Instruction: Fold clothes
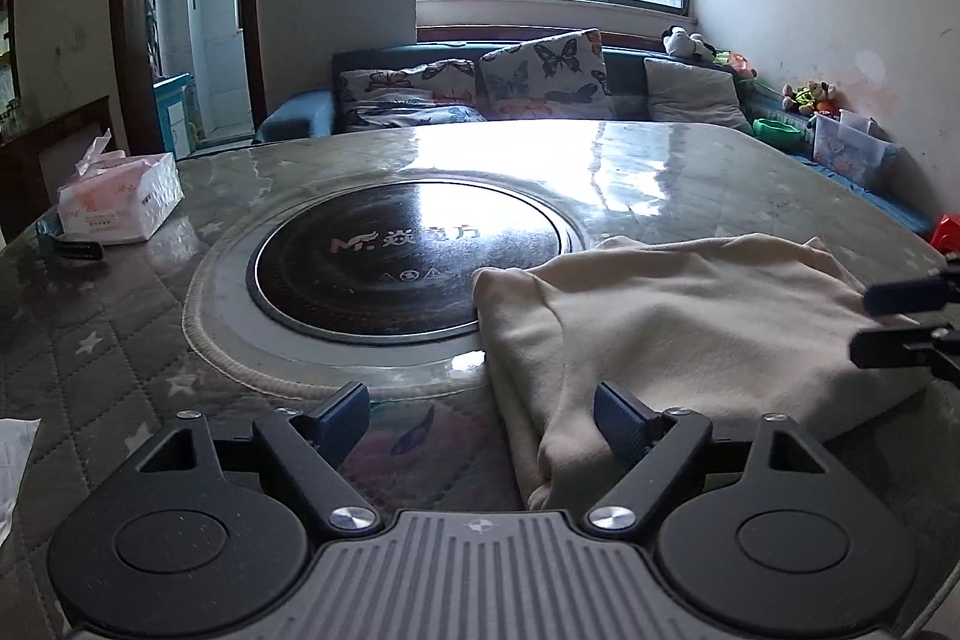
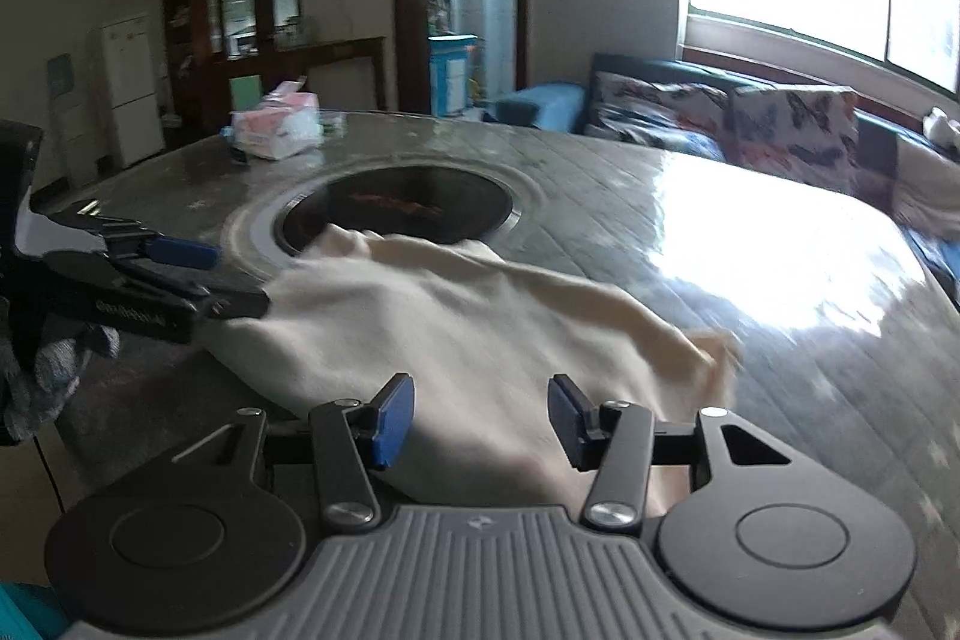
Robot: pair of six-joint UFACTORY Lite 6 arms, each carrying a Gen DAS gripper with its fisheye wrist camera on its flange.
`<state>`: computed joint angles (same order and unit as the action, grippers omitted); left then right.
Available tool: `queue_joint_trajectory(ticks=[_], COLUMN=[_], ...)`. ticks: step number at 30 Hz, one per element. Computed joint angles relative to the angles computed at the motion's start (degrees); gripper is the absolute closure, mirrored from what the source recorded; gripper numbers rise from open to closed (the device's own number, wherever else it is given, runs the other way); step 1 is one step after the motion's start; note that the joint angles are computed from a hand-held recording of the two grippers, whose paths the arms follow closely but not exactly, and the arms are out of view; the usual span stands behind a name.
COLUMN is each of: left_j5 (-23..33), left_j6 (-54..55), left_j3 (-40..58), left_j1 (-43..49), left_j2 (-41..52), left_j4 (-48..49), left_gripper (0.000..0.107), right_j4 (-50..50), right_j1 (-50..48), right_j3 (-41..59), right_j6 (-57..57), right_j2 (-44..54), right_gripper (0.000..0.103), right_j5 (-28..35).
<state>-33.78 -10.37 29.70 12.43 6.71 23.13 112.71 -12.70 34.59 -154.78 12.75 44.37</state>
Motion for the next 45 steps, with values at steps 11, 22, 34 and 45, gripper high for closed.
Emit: queue_joint_trajectory(ticks=[11, 22, 34, 45], left_j5=[0.19, 3.80, 12.08, 15.93], left_j6=[-1.07, 1.96, 9.88, 15.74], left_j3=[-0.41, 7.78, 25.01, 34.78], left_j1=[-0.88, -6.07, -9.48, -11.68], left_j2=[-2.34, 4.12, 16.06, 23.27], left_j4=[0.91, -4.14, -18.84, -25.37], left_gripper=[0.020, 0.018, 0.021, 0.021], right_j4=[3.17, -3.38, -10.15, -14.41], right_j1=[6.21, 4.03, 2.04, 2.41], right_j3=[0.75, 3.78, 22.60, 32.21], right_j6=[-3.88, 1.17, 15.71, 23.40], right_j2=[2.84, 3.32, 15.02, 22.05], right_gripper=[0.049, 0.048, 0.049, 0.050], right_j5=[-2.66, -2.73, -6.54, -8.64])
